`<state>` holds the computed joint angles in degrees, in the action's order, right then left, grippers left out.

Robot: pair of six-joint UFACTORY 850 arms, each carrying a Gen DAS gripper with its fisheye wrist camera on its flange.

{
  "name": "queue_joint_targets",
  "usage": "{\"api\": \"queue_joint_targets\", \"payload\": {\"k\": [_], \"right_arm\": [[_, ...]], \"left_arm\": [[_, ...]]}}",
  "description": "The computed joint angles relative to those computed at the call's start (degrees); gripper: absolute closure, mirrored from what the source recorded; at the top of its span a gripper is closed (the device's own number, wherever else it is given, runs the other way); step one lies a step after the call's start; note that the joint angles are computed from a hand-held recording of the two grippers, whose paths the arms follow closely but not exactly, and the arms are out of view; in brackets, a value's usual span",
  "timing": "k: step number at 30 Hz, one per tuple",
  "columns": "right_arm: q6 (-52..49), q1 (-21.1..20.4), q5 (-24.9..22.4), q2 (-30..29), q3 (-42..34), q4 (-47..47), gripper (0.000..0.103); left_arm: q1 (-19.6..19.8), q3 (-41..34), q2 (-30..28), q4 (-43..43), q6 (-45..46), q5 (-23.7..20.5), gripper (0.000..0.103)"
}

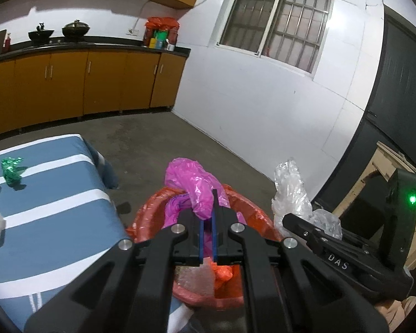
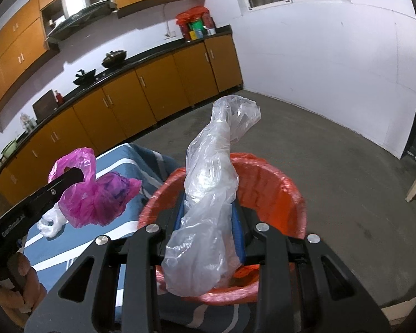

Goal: Collect trash
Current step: 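Open both tools to drop the pink and clear bags into the basket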

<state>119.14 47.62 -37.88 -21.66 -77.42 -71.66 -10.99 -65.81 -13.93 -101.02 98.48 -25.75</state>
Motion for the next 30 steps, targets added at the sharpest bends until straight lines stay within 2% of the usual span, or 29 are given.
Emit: {"api": "queue_joint_targets", "payload": {"k": [6,19,23,27,30], "right_arm": [[0.2,-1.0,0.7,0.3,0.6,0.8,0.072],[-0.3,-2.2,2.0,0.6,1.4,-0.1,0.071],[0.7,-2.5,2.6,0.8,2.0,-0.8,0.065],[1.6,-2.5,2.9,1.0,2.4,-1.3,0.054],[1.8,-2.3,2.6,1.2,2.7,-1.3,0.054]], "left_arm": [[-1.7,-2.2,-2.4,2.9,-2.5,0.4,0.097],[-2.1,-5.5,-6.2,8.6,-8.0,-0.2,0.095],[-2.0,-6.4,-7.3,10.4,-10.4,0.1,0.087],[-1.7,-6.2,-7.5,10.2,-10.5,0.3,0.078],[-1.4,-6.0,-7.5,9.9,-10.9,1.0,0.073]]}}
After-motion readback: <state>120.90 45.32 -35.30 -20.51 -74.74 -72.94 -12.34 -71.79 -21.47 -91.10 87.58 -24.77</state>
